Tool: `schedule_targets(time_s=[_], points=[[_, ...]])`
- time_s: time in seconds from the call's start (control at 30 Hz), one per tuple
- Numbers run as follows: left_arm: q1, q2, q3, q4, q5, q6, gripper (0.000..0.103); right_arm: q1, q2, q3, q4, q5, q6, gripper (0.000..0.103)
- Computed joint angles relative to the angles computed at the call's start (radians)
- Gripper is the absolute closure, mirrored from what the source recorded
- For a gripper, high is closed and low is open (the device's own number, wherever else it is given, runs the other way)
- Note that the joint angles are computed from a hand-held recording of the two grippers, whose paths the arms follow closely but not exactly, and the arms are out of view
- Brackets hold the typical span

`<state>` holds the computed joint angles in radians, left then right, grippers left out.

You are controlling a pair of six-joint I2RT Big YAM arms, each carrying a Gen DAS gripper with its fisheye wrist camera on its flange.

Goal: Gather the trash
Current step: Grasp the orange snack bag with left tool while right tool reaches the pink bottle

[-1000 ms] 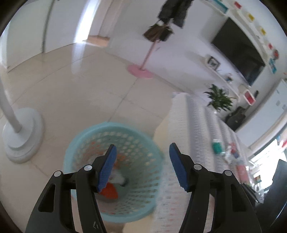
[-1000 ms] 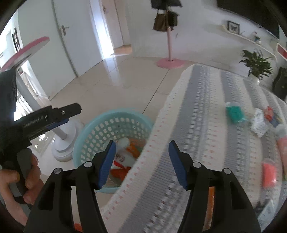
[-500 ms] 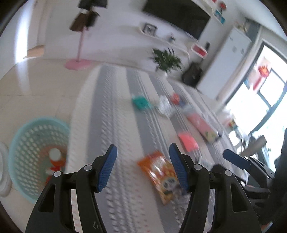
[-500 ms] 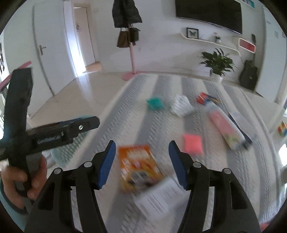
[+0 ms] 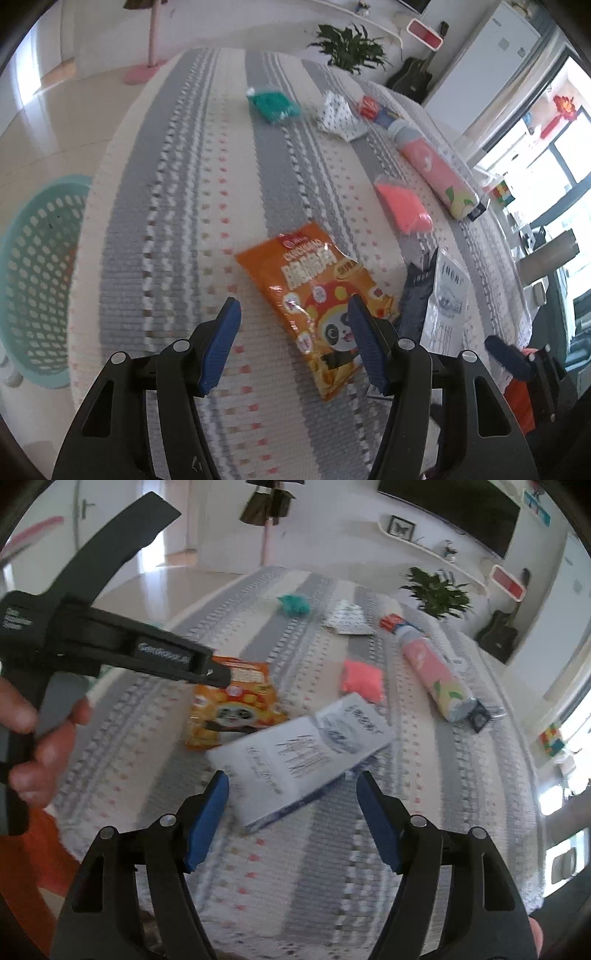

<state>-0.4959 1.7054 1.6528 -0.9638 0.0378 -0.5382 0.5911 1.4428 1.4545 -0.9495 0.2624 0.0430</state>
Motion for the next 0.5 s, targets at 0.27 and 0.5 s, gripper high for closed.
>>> schedule_targets(time_s=[0.27, 0.5], points=[[-0.030, 0.058, 0.062, -0.042, -0.035, 0.042, 0.045, -0.128, 0.024, 0.038, -0.052, 0.005, 0.104, 0.035], [-0.044, 0.073, 0.082, -0.052, -0.096, 0.066, 0.094, -0.186, 0.036, 0.088, -0.033, -0.053, 0.147, 0.035]])
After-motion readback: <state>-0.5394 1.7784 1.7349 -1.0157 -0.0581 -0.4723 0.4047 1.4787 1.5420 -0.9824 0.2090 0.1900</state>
